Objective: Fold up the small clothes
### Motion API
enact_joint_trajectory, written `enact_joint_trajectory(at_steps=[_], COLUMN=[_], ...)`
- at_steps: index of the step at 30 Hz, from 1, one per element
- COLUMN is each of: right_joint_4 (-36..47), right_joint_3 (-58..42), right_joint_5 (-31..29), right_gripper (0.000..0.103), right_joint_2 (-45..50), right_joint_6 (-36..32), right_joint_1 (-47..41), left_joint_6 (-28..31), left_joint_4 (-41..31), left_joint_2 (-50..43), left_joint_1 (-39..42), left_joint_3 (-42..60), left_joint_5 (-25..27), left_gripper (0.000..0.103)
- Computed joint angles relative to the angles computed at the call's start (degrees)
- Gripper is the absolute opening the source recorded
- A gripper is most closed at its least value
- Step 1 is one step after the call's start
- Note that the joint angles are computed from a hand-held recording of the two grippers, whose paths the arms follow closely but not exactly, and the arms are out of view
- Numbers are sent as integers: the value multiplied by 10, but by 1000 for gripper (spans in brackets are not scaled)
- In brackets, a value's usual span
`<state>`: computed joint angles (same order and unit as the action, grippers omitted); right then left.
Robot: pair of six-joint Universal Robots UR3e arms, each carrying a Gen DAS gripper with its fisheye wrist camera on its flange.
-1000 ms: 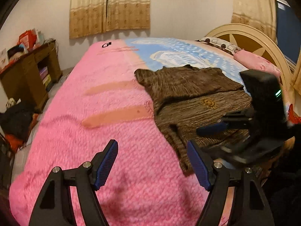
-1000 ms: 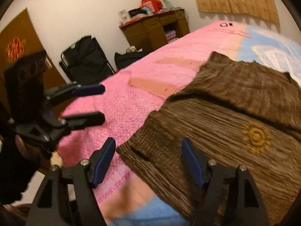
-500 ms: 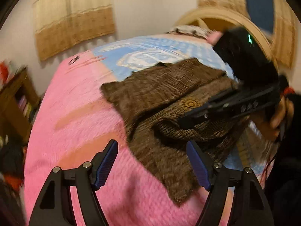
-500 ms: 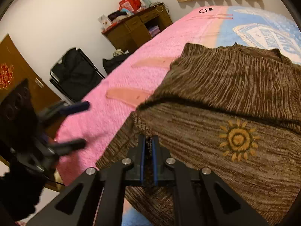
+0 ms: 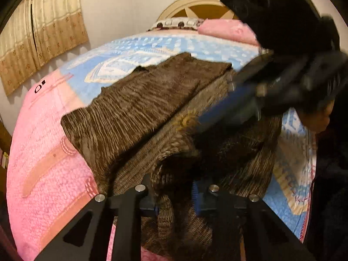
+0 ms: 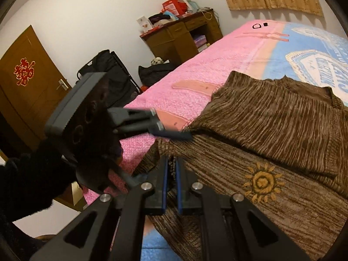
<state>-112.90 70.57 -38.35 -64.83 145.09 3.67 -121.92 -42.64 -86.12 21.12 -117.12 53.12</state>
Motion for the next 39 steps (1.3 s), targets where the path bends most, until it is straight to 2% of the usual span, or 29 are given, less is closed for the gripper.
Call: enact_joint_trajectory(at_steps=[1,4,5,6,8,9,12,14,17,20,24,25,27,28,31,33,34,35,36,39], right_joint_4=[-6,-80,-109,-135,-197,-226,-225,-176,-76,18,17,14,-9,-29,-42,-59,-77,-84,-91,-88], right_joint_3=[7,56,77,98,173,220,331,382,422,439,438,443,445,448,455,434,437,432,426,431], right_joint_5=[7,38,45,47,49,51,44,15,-43,-63,-97,-94,-88,-83,-72,-97,-109,-118,-137,-135], right_gripper=[11,15,22,33,44,44,44,44,44,44,47,50,62,62,62,61,55,26,14,13], right_joint_2=[-4,-21,-30,-40,-91,-126,-239,-316,-398,-436,-422,-417,-400,-395,-395,-365,-357,-348,-338,-344], right_joint_6=[2,73,101,124,165,178,169,119,27,-54,-77,-80,-66,-56,-58,-39,-27,-23,-19,-18], right_joint_1=[-5,-35,-48,-61,-106,-138,-257,-348,-466,-534,-491,-485,-466,-457,-444,-414,-400,-389,-375,-379], left_joint_6=[-4,-44,-68,-93,-149,-173,-217,-234,-260,-282,-296,-293,-288,-284,-270,-267,-267,-262,-257,-243], left_joint_4=[9,19,9,9,15,13,-11,4,42,76,120,123,135,138,142,146,148,146,147,130], left_joint_2=[3,15,21,27,38,41,58,71,77,72,52,50,47,48,47,36,33,31,32,47], left_joint_1=[-3,9,21,33,56,67,116,131,125,106,52,38,22,17,8,-1,-4,-6,-6,2], left_joint_3=[-9,-29,-31,-35,-46,-48,-68,-86,-104,-109,-95,-90,-90,-92,-95,-90,-89,-87,-88,-92], left_joint_5=[6,-12,-31,-46,-71,-83,-148,-163,-154,-132,-59,-37,-10,-3,9,21,24,23,22,-2], left_gripper=[8,8,8,8,8,8,8,8,8,8,8,8,8,8,8,8,8,8,8,4])
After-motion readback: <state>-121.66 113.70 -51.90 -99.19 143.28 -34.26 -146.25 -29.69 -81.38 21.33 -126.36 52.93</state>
